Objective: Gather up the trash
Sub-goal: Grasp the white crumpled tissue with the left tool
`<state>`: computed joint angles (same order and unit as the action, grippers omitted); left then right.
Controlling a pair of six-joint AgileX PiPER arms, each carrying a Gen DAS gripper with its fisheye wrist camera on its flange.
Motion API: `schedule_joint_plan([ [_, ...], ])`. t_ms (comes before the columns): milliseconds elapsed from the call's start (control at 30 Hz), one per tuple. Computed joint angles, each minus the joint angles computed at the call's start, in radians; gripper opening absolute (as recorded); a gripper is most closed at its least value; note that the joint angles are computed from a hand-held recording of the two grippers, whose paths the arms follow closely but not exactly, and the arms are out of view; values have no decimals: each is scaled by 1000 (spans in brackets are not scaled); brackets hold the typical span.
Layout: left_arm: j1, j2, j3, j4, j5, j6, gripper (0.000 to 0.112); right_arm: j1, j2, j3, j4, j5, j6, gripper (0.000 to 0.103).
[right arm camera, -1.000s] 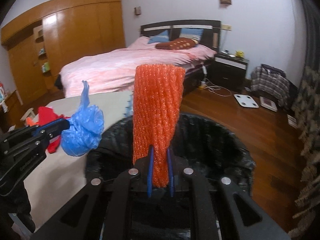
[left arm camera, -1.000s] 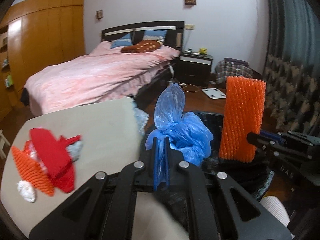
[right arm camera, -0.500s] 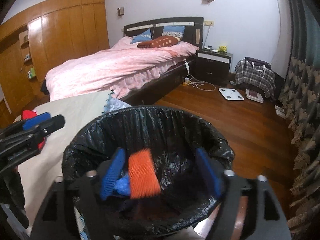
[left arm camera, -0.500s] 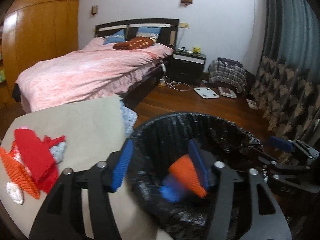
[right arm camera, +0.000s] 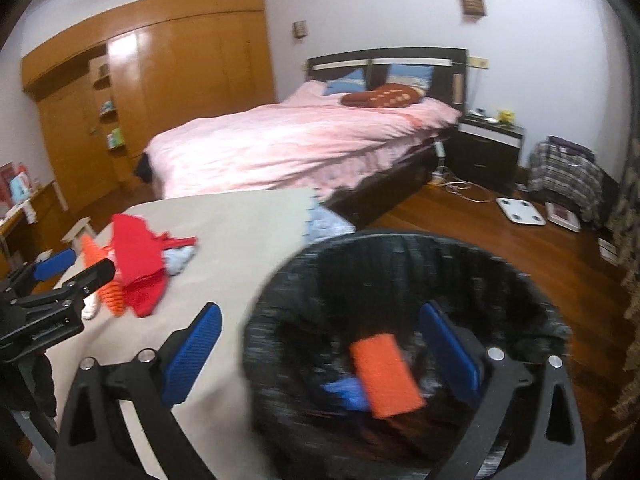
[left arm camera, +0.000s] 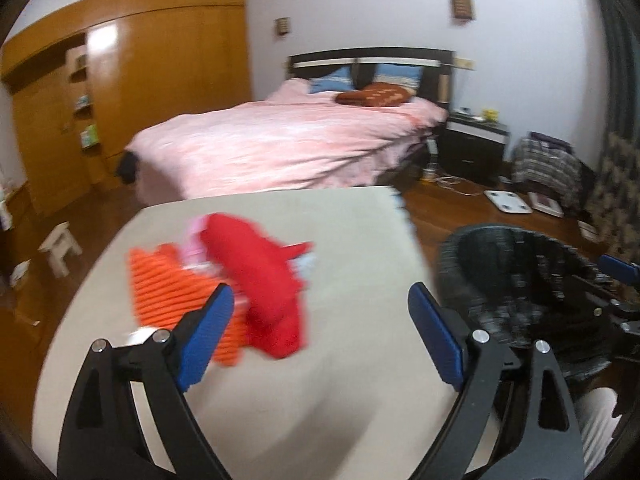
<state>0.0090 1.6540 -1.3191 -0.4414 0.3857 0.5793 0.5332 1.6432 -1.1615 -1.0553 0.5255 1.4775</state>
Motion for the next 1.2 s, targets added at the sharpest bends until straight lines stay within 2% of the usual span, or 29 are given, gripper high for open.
schedule_joint_plan([
  [167, 114, 27, -17, 48, -13, -14, 86, 66, 125, -144, 13, -14, -46, 97],
  [367, 209, 117, -83, 147, -27, -96, 86, 115, 241, -278, 16, -8, -92, 97],
  [433, 231, 167, -135, 179, -5, -124, 86, 127, 281, -325, 28, -5, -114, 97],
  [667, 273, 284, -242, 152, 53, -97, 86, 138, 378, -437, 111, 6, -216, 97],
  [833, 287, 339, -288, 118, 108, -77, 81, 137, 412, -474, 160, 8, -265, 97],
  [933, 295, 366, -323, 82, 158, -44, 73, 138, 424, -486, 175, 13, -276, 97],
  [1033, 298, 390, -352, 59, 203, -15, 60, 137, 436, -502, 193, 14, -294, 97],
  [1100, 288, 394, -352, 70, 201, -33, 47, 136, 440, -511, 201, 15, -306, 97],
  [1200, 297, 393, -344, 44, 193, -19, 37, 137, 449, -529, 211, 17, -322, 97],
])
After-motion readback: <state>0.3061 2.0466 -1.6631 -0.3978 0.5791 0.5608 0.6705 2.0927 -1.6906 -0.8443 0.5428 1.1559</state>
